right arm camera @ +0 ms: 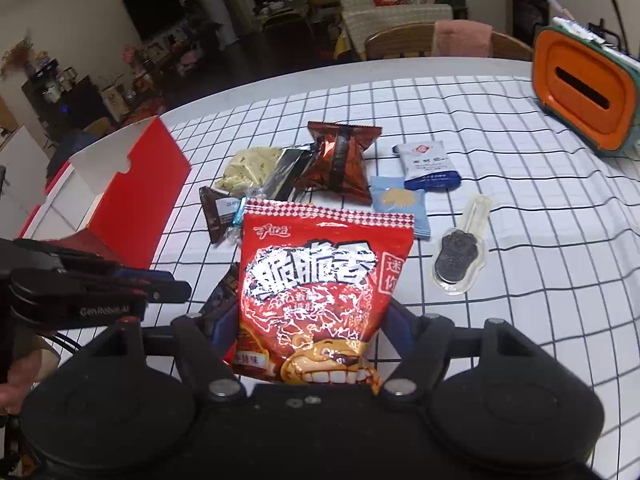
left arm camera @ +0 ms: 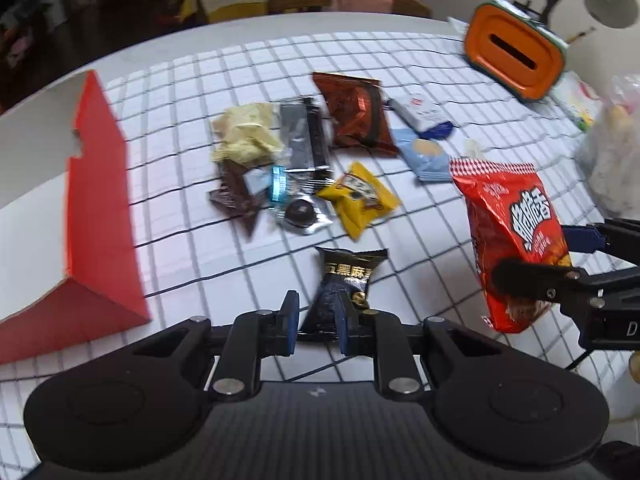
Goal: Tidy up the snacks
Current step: 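Grasp the red chip bag with the right tool while the left tool grasps the dark candy packet, then carry both held snacks over the open cardboard box with both tools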
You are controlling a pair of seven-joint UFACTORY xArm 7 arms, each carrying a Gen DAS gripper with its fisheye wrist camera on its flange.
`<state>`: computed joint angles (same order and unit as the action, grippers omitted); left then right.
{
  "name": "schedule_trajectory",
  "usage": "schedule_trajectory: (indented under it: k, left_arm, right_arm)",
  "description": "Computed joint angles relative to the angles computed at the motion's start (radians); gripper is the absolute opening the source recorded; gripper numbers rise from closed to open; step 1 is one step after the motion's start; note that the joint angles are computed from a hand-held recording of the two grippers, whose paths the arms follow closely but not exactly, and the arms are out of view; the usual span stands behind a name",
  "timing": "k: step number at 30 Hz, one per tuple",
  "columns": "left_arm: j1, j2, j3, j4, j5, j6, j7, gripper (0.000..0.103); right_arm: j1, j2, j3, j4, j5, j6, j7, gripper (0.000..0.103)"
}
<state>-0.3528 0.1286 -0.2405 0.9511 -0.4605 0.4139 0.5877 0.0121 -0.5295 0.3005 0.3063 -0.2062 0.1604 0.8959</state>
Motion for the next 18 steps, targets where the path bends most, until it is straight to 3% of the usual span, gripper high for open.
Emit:
schedule_trajectory:
  k: [3, 5, 7, 9, 14, 16, 18]
  left_arm:
    - [0.007, 0.027, -0.010, 0.020, -0.022, 0.020, 0.059, 0.021]
    - [0.005, 0.052, -0.011, 0.040, -0.011, 0.042, 0.058, 0.030]
    - [0.006, 0.077, -0.017, 0.058, -0.010, 0.058, 0.063, 0.059]
    - [-0.003, 0.093, -0.019, 0.057, 0.012, 0.025, 0.050, 0.066]
    - [-0.030, 0.150, -0.013, 0.089, 0.123, -0.005, -0.036, 0.063]
    - [-0.038, 0.166, -0.011, 0.102, 0.163, 0.000, -0.070, 0.048]
    - [-0.047, 0.175, -0.005, 0.106, 0.204, 0.000, -0.107, 0.041]
  right_arm:
    - [-0.021, -0.044, 0.049, 0.000, -0.001, 0.057, 0.072, 0.073]
    - [-0.023, -0.074, 0.068, -0.006, -0.009, 0.097, 0.115, 0.073]
    - [-0.016, -0.105, 0.076, -0.019, -0.013, 0.132, 0.159, 0.073]
    - [-0.005, -0.137, 0.077, -0.036, -0.017, 0.161, 0.200, 0.073]
    - [0.036, -0.206, 0.055, -0.085, -0.015, 0.216, 0.265, 0.073]
    - [0.048, -0.226, 0.046, -0.098, -0.017, 0.230, 0.277, 0.073]
    - [0.057, -0.243, 0.036, -0.110, -0.019, 0.236, 0.282, 0.073]
